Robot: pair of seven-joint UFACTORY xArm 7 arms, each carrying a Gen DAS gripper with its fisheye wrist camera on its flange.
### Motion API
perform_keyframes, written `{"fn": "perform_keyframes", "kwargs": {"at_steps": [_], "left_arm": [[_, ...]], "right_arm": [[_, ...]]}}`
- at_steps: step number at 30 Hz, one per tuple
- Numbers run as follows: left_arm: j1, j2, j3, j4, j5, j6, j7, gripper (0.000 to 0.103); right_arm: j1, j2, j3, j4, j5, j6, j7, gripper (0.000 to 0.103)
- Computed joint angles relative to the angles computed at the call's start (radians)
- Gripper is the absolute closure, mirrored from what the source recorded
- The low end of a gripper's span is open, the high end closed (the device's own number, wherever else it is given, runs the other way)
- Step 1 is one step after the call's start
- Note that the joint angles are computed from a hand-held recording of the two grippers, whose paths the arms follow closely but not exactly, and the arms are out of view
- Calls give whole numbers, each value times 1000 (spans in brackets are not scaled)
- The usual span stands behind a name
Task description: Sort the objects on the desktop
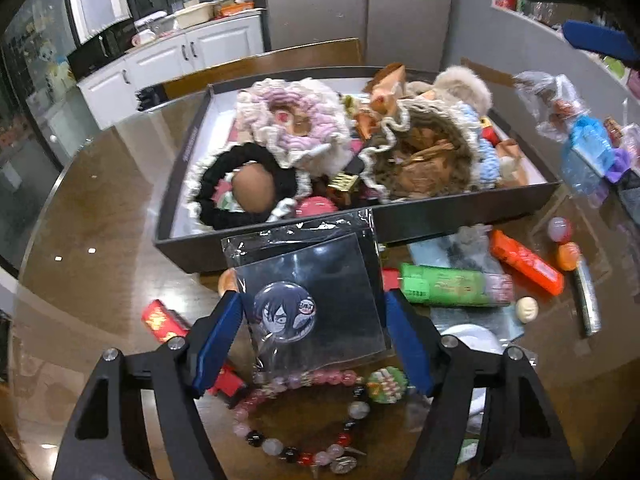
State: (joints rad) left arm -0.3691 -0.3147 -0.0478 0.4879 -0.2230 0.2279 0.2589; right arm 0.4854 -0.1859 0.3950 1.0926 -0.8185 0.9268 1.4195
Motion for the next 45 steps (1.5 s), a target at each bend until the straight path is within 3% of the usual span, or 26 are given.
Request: {"fn": "perform_keyframes", "kwargs": {"at_steps": [4, 16, 26, 33, 39, 45], "left_arm": [[-21, -11, 8, -9, -17, -3, 12, 38], [-40, -93, 31, -14, -22, 0, 14, 40], [-53, 38, 65, 167, -85, -1, 78, 38], [-5, 151, 38, 289, -165, 16, 135, 38], [45, 202, -5, 317, -191, 7, 159, 38], [80, 206, -39, 306, -111, -12, 107, 24]], "right_arm": [[-1, -5, -1, -6, 1, -2, 3, 32], [-6, -13, 3, -13, 2, -7, 9, 31], [-9, -16, 2, -14, 13, -5, 0, 31], [-23, -20, -10, -33, 34, -21, -2, 32], [-30, -3, -15, -36, 40, -28, -9, 31], [-20, 19, -20, -24, 43, -27, -19, 32]]}}
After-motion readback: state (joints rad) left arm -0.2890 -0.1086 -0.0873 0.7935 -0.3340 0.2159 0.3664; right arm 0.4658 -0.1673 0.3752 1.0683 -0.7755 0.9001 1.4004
